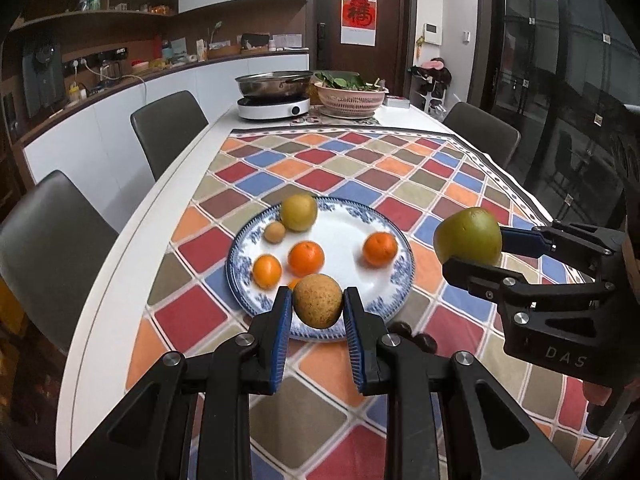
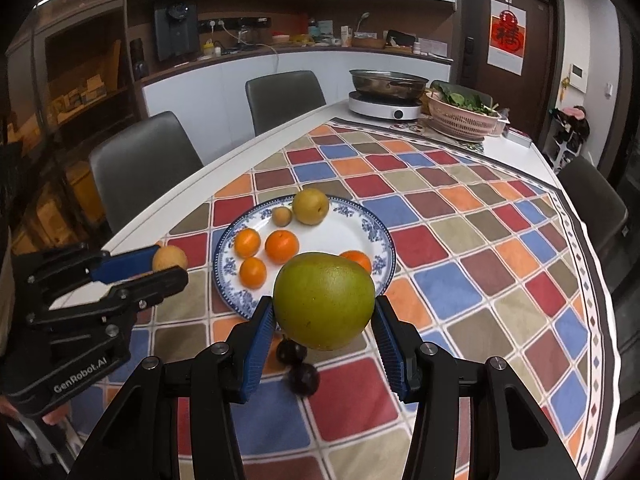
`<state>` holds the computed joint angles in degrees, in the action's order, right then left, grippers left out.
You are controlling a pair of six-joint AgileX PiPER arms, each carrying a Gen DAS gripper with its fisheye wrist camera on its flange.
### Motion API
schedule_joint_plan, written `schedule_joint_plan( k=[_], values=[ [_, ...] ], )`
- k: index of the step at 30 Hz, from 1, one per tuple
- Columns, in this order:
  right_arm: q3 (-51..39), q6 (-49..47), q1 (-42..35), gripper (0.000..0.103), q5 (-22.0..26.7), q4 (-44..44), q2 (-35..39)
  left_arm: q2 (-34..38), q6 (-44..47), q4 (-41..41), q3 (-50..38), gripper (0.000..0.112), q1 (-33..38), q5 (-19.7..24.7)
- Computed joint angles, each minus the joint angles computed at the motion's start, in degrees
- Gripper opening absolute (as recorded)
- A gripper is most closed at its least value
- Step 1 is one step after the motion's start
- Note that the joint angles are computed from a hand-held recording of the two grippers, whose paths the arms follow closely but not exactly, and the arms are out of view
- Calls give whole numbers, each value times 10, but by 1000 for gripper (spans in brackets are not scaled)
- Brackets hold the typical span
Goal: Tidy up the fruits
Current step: 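Carry the brown fruit and green pear over the plate and open both tools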
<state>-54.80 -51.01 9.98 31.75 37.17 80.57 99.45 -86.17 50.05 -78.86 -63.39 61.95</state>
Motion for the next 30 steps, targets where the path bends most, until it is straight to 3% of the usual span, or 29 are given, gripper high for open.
schedule_joint_plan(
  k=[18,26,30],
  values=[
    [-182,113,53,50,2,-96,173,24,133,-43,-12,26,153,-122],
    [-275,170,72,50,30,-134,255,56,226,-150,-32,26,230,-181],
    [-305,192,84,50,33,-157,289,76,270,-189,-52,26,249,-178]
  ],
)
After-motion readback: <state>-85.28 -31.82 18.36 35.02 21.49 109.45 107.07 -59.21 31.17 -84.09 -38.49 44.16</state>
